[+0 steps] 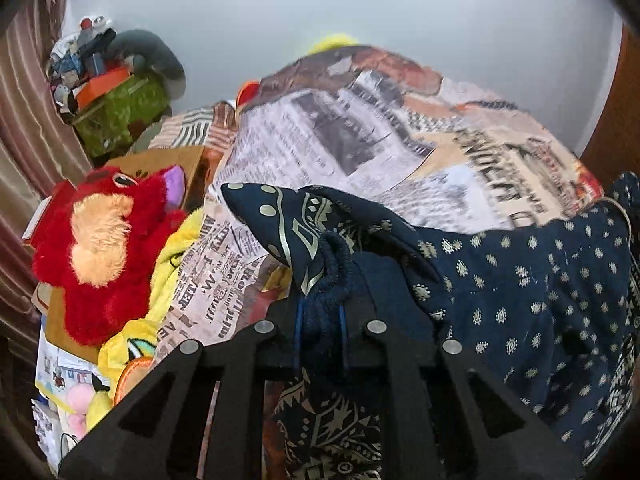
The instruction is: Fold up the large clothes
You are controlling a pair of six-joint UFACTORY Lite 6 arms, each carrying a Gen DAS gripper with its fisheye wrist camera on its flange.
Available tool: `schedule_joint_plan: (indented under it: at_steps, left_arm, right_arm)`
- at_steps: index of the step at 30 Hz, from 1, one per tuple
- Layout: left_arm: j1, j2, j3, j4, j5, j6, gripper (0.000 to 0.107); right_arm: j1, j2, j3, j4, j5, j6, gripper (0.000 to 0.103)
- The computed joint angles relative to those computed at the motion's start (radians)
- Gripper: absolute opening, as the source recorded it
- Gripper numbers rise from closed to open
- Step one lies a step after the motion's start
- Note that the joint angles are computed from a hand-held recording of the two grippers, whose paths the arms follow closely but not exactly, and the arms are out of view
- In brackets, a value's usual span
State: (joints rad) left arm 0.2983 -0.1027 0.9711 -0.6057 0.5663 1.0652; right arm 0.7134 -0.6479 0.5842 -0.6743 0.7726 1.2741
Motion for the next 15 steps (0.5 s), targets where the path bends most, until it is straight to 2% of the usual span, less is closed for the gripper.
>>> schedule_joint_plan:
  at_steps: [3,6,8,10,11,12,13,15]
  left_arm:
    - [-0.012,0.116,0.018,0.027,-0.078,-0.012,0.014]
    - [-0.003,0.181,0.016,0.012,-0.124,0.039,0.018]
    - [0.007,0.188,0.011,0.018,-0.125,0.061,0.024]
    - [0.033,0.17,0.011,0.044,-0.089,0.062,0.029]
    - [0.05,0.151,0.01,0.051,-0.06,0.066,0.03]
    - [0.069,0.126,0.009,0.057,-0.027,0.072,0.03]
    - [0.086,0.105,0.008,0.06,0.003,0.077,0.031]
    - [0.15,0.035,0.002,0.048,0.099,0.124,0.033]
  right_arm:
    - [-0.077,0.164,0.024,-0.04,-0.11,0.006,0.009]
    - [-0.146,0.219,0.007,-0.042,-0.186,-0.013,0.009]
    - [-0.201,0.216,-0.016,0.02,-0.225,-0.079,0.014]
    - [-0.229,0.164,-0.047,0.081,-0.21,-0.134,0.033]
    - [-0.227,0.136,-0.059,0.088,-0.184,-0.133,0.039]
    - [-0.216,0.098,-0.073,0.094,-0.151,-0.131,0.052]
    - [-0.203,0.04,-0.09,0.112,-0.114,-0.148,0.059]
    - [-0.143,-0.091,-0.113,0.154,-0.006,-0.171,0.062]
